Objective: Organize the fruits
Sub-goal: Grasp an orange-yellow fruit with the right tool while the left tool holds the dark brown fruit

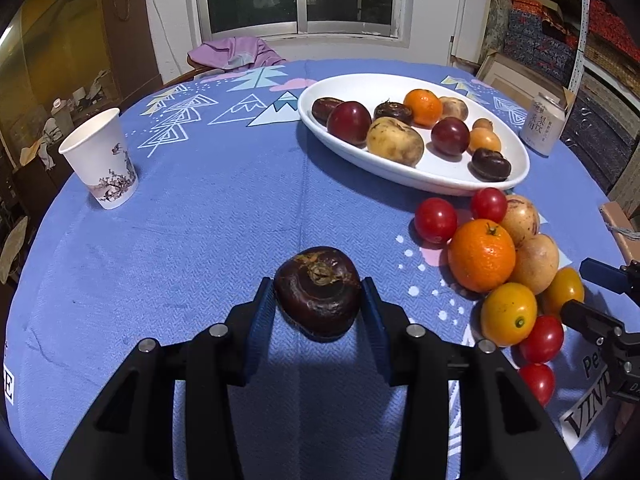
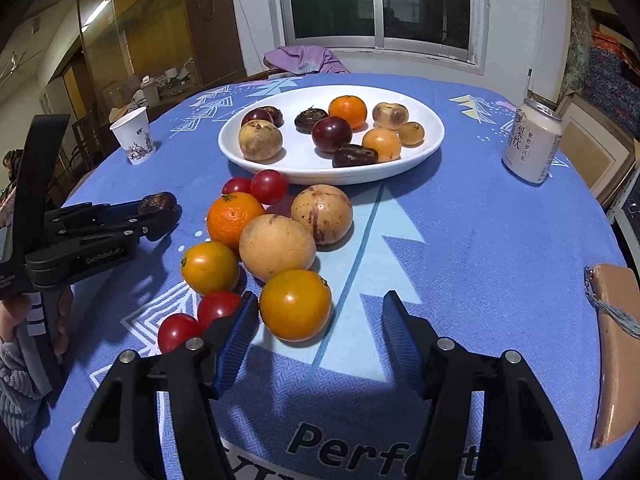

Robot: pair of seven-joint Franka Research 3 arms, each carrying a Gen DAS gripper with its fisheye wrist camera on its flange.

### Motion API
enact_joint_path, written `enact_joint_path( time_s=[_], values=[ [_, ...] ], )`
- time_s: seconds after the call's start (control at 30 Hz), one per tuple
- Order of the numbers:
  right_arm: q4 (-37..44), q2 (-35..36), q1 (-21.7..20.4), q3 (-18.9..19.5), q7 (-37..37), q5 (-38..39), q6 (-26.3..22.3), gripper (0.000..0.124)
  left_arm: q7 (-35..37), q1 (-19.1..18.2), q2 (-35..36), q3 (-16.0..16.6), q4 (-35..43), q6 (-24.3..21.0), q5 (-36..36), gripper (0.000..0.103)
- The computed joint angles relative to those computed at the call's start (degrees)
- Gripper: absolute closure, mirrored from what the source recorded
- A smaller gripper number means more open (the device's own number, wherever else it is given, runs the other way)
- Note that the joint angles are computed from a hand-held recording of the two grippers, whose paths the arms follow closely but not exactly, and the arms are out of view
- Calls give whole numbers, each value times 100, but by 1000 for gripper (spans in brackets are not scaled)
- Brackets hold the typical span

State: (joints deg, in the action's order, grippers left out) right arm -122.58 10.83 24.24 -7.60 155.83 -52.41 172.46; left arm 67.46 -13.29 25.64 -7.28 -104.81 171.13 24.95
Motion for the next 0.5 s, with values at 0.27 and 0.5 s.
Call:
enact_joint_path(
  time_s=[0.27,0.5],
  values=[
    [-109,62,-33,92,-957,992,317,82,-37,-67,-19,63,-39,62,23,60],
    [-105,66,362,-267,-955,1003,324,85,-572,-436,-143,511,-159,275,518,60]
  ],
)
